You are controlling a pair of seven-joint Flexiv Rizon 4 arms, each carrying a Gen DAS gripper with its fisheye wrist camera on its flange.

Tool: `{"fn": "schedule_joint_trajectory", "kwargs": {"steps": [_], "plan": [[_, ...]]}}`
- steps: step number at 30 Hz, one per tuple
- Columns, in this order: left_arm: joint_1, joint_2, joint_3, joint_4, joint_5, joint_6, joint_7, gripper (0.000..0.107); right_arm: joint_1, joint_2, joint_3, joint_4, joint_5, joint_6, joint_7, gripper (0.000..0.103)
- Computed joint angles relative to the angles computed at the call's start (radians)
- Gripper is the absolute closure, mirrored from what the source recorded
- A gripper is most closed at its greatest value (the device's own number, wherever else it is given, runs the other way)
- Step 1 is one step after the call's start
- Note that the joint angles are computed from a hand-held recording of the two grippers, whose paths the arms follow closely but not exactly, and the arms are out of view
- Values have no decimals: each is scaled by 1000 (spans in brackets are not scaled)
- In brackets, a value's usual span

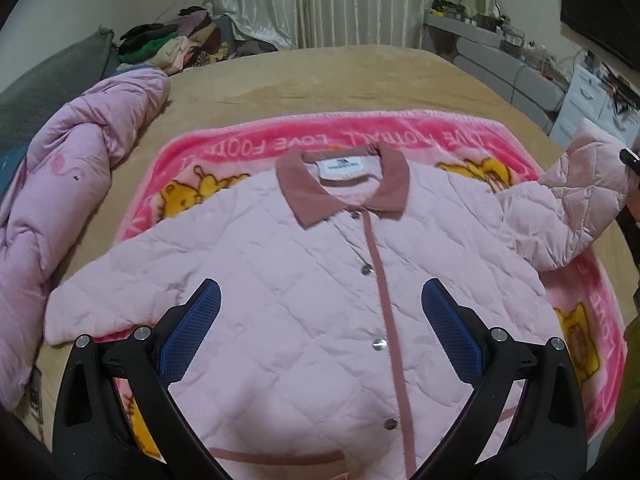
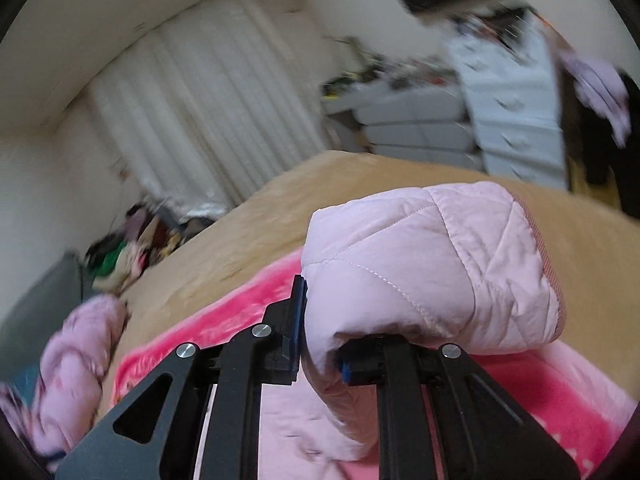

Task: Fold large clothes
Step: 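Fold the gripped sleeve across the jacket front toward the collar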

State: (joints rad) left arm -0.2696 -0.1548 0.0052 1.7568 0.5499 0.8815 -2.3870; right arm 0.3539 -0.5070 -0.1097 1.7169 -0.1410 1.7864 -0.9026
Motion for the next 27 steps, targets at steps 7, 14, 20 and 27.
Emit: {"fn": "schedule_joint_trajectory", "kwargs": {"steps": [7,14,20,27], "plan": [[75,55,30,59,-70,62,32,13,245,-46,-180,-87,-76,-52,-48,90],[149,94,48,148,-88,151,6,13,262,-128,-67,-156,-164,-88,-102,90],[177,81,55,194,-37,154,-22,13,261,-216,56,-185,-203,-149,-124,89],[181,61,64,218,48,153,-51,13,232,-298,174,-212,-182,-226,-107,80]]}}
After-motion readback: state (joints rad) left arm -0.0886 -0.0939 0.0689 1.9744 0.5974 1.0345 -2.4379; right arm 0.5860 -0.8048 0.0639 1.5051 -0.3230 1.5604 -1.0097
